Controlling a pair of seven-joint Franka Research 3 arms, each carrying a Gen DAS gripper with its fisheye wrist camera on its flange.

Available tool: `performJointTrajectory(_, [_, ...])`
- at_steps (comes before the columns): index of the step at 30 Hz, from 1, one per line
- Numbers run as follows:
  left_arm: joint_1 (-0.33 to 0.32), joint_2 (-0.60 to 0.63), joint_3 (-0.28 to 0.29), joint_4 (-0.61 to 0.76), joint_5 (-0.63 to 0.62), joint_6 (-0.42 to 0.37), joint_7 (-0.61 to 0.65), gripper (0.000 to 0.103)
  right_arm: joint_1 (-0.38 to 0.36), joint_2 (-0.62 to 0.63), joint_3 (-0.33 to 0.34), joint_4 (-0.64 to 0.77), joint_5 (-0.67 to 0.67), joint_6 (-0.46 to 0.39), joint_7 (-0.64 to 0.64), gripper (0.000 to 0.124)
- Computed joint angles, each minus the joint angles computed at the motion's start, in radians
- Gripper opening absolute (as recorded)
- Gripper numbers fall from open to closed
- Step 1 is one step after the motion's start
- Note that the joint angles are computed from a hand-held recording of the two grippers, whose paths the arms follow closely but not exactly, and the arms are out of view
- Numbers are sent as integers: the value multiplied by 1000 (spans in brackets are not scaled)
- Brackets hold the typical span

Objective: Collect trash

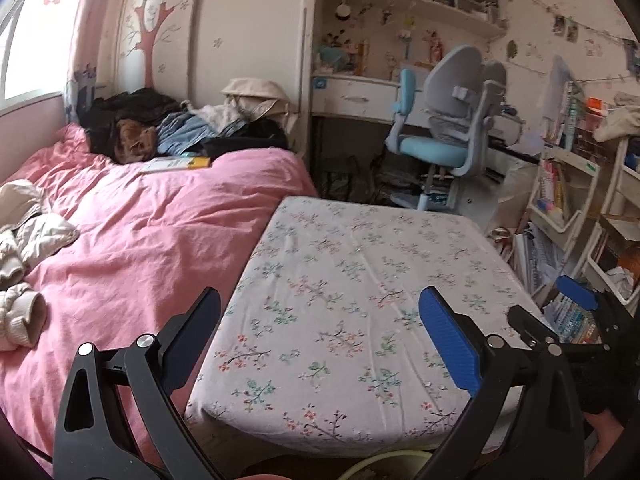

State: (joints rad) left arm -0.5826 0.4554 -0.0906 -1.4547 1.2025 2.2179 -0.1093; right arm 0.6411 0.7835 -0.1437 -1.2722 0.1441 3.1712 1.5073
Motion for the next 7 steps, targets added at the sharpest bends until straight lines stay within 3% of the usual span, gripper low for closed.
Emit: performJointTrajectory(7, [16, 17, -9, 24, -100, -14, 83, 96, -14, 8, 18, 21, -6, -40, -1, 95])
